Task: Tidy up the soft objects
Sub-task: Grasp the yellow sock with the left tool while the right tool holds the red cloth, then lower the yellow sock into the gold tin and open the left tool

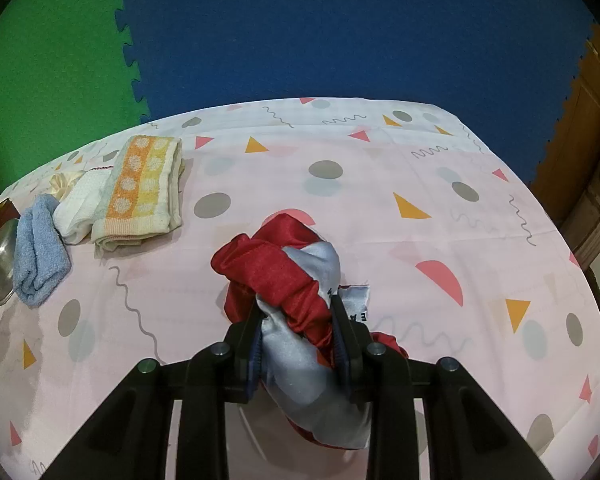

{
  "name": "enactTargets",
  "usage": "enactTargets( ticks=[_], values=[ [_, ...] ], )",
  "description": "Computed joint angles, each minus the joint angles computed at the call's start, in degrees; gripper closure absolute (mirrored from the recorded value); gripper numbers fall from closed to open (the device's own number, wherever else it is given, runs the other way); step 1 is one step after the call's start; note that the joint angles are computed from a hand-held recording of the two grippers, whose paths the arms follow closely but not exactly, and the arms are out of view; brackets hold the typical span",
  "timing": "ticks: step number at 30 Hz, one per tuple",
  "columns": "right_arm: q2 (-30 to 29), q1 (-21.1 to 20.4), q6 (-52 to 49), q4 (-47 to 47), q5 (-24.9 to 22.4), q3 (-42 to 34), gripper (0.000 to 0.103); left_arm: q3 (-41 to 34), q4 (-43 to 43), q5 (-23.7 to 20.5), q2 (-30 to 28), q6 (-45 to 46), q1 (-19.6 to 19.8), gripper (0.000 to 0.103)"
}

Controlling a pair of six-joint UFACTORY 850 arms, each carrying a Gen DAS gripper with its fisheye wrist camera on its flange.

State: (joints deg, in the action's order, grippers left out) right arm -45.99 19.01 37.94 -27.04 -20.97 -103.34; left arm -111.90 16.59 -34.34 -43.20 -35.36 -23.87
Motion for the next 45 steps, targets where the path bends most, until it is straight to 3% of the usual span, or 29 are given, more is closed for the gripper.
enactTargets(
  ticks=[10,17,25,34,45],
  values=[
    [0.0,0.0,0.3,-0.4,-0.2,0.0,0.073,5.5,9.8,-1.8,5.0,-10.3,4.7,0.066],
    [0.0,0.1,0.5,-0.8,-0.7,-0.2,0.073,6.1,15.9,-4.9,5.1,-15.1,8.0,0.066],
    [-0.1,0.2,0.5,-0.8,-0.8,-0.3,0.073,4.2,6.8,-3.2,2.8,-10.8,11.8,0.066],
    [-0.1,0.2,0.5,-0.9,-0.8,-0.3,0.073,-1.0,2.5,-6.6,-2.5,-4.7,12.0,0.063],
    [-0.2,0.2,0.6,-0.9,-0.9,-0.4,0.073,-4.7,0.6,-9.6,-5.8,-3.9,12.5,0.062]
  ],
)
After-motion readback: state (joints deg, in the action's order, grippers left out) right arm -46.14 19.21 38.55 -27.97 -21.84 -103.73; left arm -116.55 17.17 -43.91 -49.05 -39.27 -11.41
